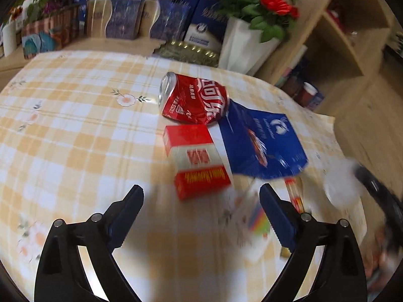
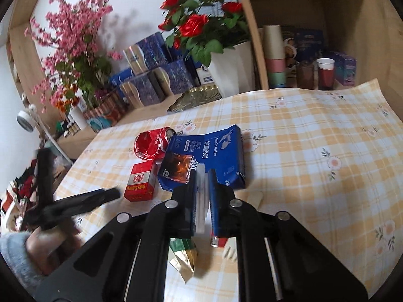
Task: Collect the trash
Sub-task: 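Grasp the clear plastic lid with the right gripper while the left grasps the red Double Happiness box, then carry the lid and red box over the bin and open both grippers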
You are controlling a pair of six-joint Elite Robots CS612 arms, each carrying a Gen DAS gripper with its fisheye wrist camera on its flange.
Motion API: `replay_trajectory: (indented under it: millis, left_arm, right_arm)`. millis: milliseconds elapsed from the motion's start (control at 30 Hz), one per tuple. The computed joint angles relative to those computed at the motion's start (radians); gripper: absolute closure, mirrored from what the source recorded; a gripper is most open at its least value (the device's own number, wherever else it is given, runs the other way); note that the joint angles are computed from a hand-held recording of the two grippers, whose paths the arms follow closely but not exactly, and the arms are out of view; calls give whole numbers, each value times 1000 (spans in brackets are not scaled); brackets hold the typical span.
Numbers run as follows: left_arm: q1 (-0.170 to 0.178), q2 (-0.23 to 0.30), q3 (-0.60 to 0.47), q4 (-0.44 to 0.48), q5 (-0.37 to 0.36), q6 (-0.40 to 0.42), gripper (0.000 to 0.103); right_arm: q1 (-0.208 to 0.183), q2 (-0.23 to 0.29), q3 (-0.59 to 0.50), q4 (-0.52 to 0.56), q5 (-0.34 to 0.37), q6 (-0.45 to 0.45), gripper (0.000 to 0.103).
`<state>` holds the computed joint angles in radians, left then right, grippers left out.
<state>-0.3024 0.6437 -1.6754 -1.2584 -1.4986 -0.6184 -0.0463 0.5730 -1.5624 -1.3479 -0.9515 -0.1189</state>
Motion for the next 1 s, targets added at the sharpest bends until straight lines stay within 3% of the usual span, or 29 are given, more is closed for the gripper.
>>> replay_trajectory:
  millis: [200, 300, 400, 467, 700, 1000]
  left_arm:
    - [2, -51, 115, 23, 71, -42, 12]
    - [-1, -72, 159, 63, 103, -40, 17]
    - [-9, -83, 186, 90, 141, -18, 25]
    - [-18, -88, 191, 110, 173, 2, 43]
    - [-20, -66, 116, 109, 122, 25, 44]
    - [-60, -24, -88, 172, 123, 69, 44]
  right_arm:
    - [-37, 22, -52, 23, 19, 40, 90]
    - [-51, 27, -66, 37, 15, 47, 90]
    - [-63, 35, -83, 52, 3, 51, 90]
    - [-70, 39, -94, 62, -3, 55, 90]
    - [-81, 53, -133, 105, 4, 61, 90]
    - [-81, 60, -211, 216, 45, 22, 90]
